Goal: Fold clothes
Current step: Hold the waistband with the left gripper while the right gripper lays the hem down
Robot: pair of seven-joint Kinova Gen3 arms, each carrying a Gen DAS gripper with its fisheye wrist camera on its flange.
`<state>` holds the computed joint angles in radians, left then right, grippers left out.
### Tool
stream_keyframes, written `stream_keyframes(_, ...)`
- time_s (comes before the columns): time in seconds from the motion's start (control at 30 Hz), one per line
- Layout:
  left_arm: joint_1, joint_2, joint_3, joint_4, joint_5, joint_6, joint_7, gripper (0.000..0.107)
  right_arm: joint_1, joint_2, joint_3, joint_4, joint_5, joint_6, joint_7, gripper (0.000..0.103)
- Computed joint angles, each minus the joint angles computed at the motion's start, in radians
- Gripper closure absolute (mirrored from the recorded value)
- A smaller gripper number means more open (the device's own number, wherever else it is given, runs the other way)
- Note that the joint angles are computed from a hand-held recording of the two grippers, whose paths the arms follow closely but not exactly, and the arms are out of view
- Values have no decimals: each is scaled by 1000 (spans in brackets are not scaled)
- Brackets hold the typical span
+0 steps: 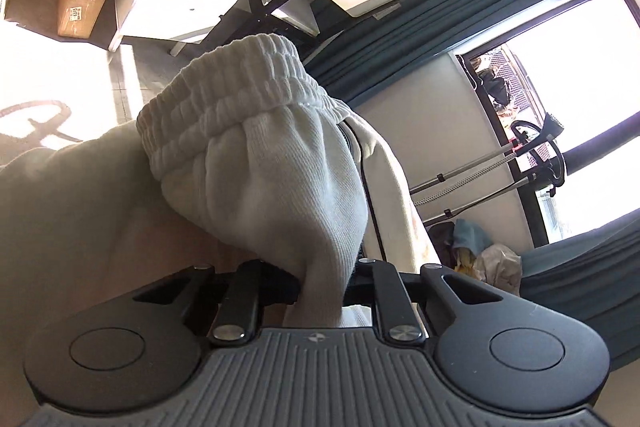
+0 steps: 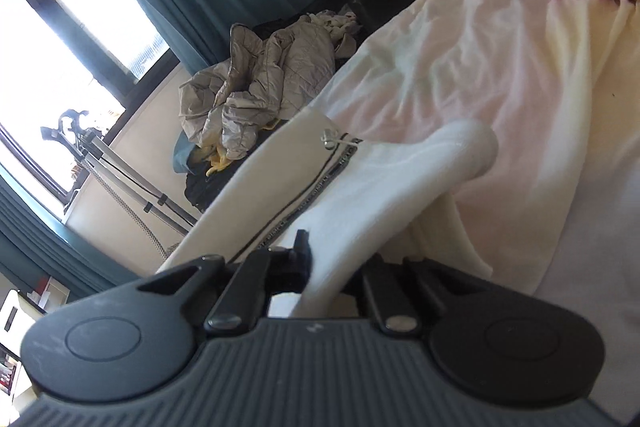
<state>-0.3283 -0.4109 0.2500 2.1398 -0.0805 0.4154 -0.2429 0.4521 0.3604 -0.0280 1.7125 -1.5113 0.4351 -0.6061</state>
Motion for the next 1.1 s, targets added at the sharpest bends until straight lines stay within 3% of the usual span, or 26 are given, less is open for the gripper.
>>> stream_keyframes(0.1, 35, -52, -30, -32, 11, 69, -18, 91, 21, -65, 19, 7, 19, 42, -31, 98)
stream_keyframes(0.3, 138, -197, -158, -43, 83, 235, -115, 91, 90, -172, 110, 67, 45, 215, -106, 98)
stream_keyframes(0.5, 176, -303, -219, 49, 129, 329, -216, 91, 145, -229, 222, 226, 73, 358, -115, 98)
stream_keyframes(0.6, 173, -344, -216, 108, 134, 290, -267, 90, 179, -195, 264, 259, 147, 417, -177, 97)
stream_keyframes(0.67, 168, -353, -200, 119, 125, 275, -308, 87, 219, -159, 268, 273, 135, 472, -203, 97)
stream_keyframes(0.8, 147, -341, -135, 78, 98, 343, -364, 76, 256, -141, 256, 297, 94, 506, -188, 91)
stream_keyframes(0.87, 153, -345, -108, 47, 82, 399, -397, 65, 266, -135, 255, 310, 74, 520, -157, 79)
stream_keyframes(0.93, 155, -365, -77, 23, 65, 442, -423, 49, 275, -129, 258, 321, 67, 533, -135, 47)
stream_keyframes(1.03, 137, -430, -17, 3, 49, 477, -439, 36, 283, -133, 272, 335, 90, 528, -180, 33)
stream_keyframes(1.1, 108, -462, 35, -17, 45, 493, -438, 33, 302, -125, 279, 346, 79, 546, -206, 33)
